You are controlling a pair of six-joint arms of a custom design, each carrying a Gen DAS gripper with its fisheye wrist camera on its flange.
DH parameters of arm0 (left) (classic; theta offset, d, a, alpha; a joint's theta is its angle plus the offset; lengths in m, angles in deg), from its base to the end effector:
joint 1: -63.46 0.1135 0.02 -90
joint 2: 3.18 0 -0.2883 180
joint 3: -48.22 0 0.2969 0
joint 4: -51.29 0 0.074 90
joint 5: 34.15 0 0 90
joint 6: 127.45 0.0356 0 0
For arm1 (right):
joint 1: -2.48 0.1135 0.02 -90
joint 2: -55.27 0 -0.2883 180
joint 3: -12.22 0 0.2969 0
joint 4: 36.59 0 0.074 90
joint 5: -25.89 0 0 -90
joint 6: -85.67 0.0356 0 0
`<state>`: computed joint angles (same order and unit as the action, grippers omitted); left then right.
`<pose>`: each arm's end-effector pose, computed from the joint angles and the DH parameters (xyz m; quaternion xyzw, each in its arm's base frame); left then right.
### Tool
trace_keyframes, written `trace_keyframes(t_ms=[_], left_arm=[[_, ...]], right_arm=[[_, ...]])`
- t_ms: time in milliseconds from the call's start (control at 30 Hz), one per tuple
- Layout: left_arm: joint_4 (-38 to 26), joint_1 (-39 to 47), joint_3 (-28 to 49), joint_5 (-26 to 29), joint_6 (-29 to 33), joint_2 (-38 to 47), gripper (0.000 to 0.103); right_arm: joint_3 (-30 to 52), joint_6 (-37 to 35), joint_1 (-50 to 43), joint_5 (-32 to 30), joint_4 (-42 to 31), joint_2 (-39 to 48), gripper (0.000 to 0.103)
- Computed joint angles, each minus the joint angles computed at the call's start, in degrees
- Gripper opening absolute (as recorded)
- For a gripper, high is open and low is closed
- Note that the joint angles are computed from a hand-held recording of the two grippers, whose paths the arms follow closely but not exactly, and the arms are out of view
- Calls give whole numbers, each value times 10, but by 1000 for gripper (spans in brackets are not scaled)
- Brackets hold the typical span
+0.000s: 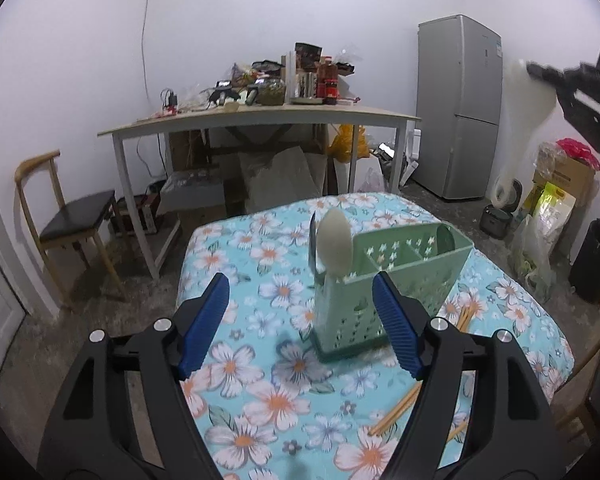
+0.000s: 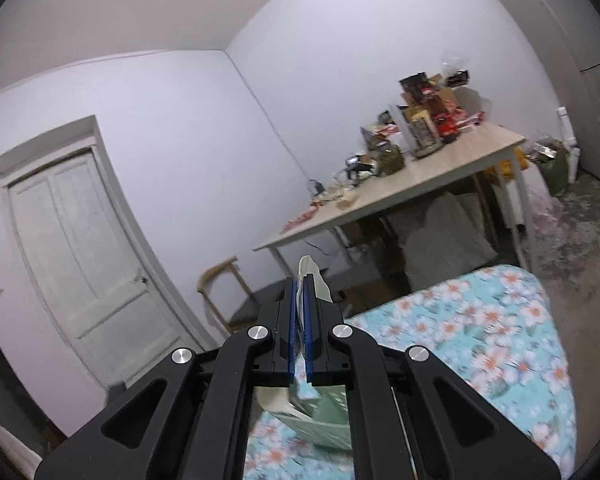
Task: Organize utensils
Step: 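Lower the ladle and paddle into the green holder and open both tools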
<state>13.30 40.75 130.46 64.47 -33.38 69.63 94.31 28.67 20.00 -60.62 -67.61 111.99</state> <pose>0.2964 -0.1299 0.3854 0.2359 0.8250 -0.1463 0.4922 0.2286 0.0699 0.4709 0.1200 0.7313 0.2660 0.6165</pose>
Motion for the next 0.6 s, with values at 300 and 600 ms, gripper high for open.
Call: trace_keyframes(t_ms=[300, 600], left_arm=[[-5, 13, -30, 19, -7, -3, 71], [-5, 4, -34, 30, -13, 9, 71]], right_arm=[[-3, 26, -15, -39, 25, 61, 4], [-37, 62, -36, -67, 34, 121, 4]])
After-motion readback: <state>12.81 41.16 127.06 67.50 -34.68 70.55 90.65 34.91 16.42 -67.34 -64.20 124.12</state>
